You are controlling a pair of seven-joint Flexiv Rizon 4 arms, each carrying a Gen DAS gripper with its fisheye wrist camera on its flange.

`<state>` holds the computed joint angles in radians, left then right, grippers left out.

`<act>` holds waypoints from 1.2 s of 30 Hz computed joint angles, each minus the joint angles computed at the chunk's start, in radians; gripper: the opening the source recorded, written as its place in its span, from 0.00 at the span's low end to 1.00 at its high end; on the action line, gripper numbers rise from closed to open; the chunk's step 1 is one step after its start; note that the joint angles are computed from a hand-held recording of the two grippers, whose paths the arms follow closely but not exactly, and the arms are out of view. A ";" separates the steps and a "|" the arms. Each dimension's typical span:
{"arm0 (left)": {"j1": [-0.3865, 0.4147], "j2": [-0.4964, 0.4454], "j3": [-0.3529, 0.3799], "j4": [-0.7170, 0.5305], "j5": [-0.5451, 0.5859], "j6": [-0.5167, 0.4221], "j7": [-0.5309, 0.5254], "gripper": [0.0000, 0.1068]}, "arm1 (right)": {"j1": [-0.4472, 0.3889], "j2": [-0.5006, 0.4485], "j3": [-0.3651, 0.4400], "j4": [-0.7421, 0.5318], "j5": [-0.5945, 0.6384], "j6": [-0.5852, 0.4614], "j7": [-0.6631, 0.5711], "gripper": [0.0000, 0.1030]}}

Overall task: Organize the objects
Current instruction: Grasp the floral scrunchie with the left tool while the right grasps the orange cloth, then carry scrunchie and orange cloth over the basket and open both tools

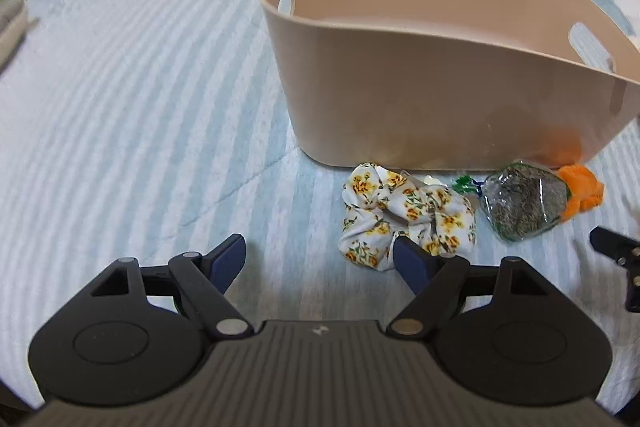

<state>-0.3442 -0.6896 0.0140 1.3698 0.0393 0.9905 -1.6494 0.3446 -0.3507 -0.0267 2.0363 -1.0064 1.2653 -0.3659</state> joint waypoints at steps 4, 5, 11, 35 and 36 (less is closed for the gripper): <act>0.029 -0.016 -0.030 0.007 -0.033 0.020 0.039 0.76 | -0.005 -0.030 0.008 -0.020 0.056 0.002 -0.052 0.99; 0.031 -0.019 -0.032 0.008 -0.037 0.027 0.048 0.76 | 0.000 -0.036 0.002 -0.024 0.055 0.005 -0.054 0.99; 0.045 -0.029 -0.050 0.026 -0.071 0.087 0.093 0.76 | 0.028 -0.068 -0.036 -0.042 0.027 0.045 -0.034 0.96; 0.047 0.015 -0.091 0.133 -0.185 0.184 0.234 0.06 | 0.073 -0.061 -0.036 -0.035 0.093 0.105 -0.093 0.14; 0.047 0.011 -0.090 0.127 -0.186 0.184 0.232 0.06 | 0.074 -0.056 -0.036 -0.031 0.098 0.103 -0.093 0.14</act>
